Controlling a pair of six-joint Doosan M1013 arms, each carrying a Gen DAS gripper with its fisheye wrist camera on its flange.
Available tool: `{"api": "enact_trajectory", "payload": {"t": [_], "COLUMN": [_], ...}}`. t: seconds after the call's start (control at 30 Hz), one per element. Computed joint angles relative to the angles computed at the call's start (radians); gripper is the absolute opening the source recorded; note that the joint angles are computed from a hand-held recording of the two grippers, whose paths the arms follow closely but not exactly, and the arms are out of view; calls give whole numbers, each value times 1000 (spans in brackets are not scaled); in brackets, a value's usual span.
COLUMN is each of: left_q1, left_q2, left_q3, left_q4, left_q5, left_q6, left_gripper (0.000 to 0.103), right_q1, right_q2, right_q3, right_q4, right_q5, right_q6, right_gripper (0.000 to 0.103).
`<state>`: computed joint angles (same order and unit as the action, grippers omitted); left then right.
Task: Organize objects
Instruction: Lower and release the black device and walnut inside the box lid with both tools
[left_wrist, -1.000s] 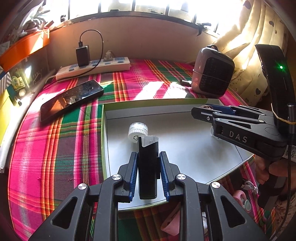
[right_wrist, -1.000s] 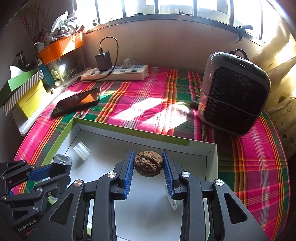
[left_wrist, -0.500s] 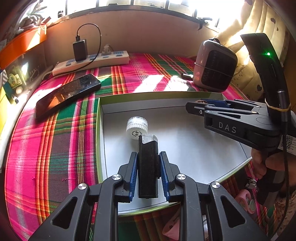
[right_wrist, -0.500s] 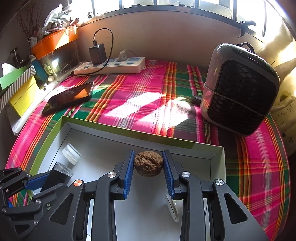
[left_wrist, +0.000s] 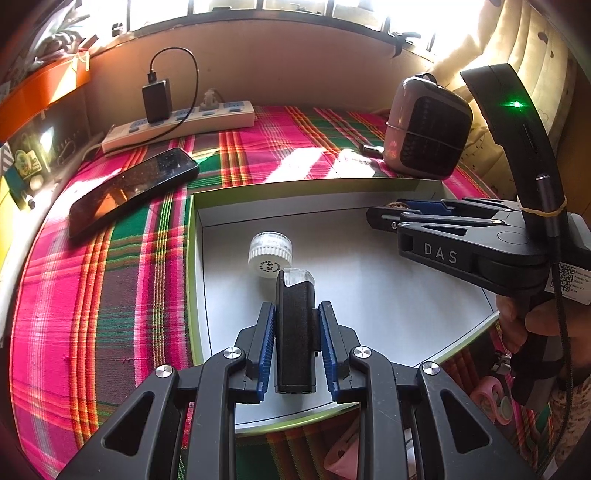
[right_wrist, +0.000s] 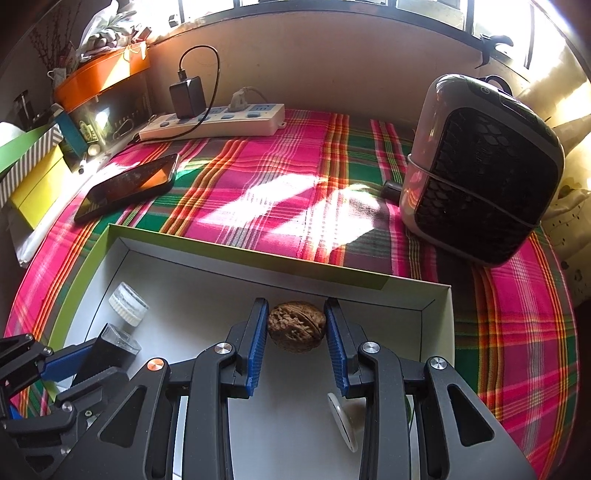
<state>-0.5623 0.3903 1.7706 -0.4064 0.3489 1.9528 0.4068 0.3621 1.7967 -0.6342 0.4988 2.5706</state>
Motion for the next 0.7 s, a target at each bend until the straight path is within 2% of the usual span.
{"api": "enact_trajectory", "payload": {"t": [0.6, 0.7], "left_q1": [-1, -2], "left_q2": [-1, -3], "left_q3": [-1, -1], "left_q4": [30, 30], "left_q5": [4, 7], "left_q6": [-12, -11], "left_gripper": [23, 25], "right_q1": [10, 11], "right_q2": [5, 3], "right_q3": [-10, -8], "right_q4": [-17, -21], "right_q5": [43, 41], "right_q6": [17, 26], "right_gripper": [32, 38]}}
